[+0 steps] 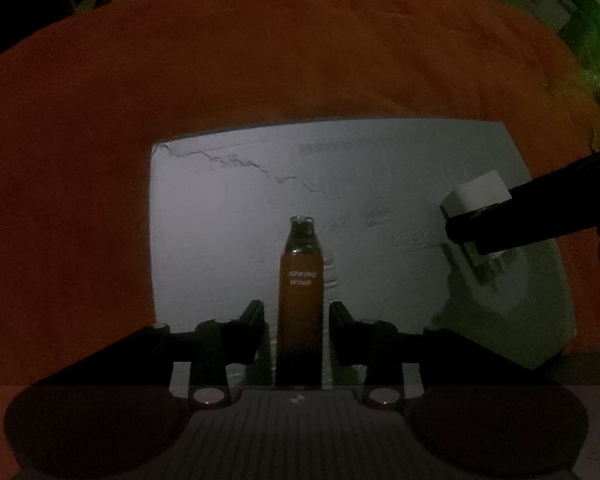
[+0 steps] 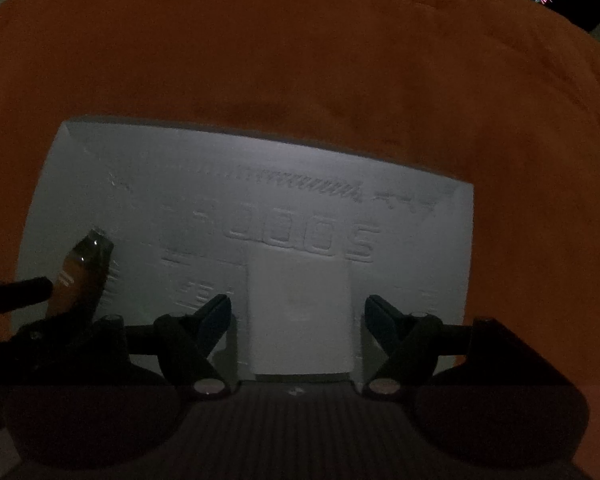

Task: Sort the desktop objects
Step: 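Close the left tool on the brown bottle while the right tool grips the white charger, then carry the brown bottle in the left tool while the right tool carries the charger to the box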

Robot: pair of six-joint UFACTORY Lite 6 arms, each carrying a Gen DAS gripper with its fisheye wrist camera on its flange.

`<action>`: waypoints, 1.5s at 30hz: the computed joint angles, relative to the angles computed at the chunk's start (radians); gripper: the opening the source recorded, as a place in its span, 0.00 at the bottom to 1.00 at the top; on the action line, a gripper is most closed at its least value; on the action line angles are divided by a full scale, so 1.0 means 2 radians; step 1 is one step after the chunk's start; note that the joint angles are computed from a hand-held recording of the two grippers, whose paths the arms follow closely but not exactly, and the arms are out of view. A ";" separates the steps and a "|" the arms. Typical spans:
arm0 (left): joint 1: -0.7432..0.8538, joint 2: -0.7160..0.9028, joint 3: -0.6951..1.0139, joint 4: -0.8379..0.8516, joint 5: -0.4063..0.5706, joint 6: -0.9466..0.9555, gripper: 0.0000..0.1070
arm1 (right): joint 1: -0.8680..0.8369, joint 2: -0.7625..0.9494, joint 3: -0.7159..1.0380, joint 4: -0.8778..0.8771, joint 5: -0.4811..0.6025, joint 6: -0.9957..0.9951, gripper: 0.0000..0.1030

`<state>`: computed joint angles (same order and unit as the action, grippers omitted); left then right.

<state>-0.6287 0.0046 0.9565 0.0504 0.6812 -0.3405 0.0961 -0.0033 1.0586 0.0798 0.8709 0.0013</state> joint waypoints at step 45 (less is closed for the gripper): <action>-0.070 -0.309 -0.027 0.028 0.179 -0.048 0.19 | 0.065 -0.375 -0.015 0.001 0.273 0.041 0.57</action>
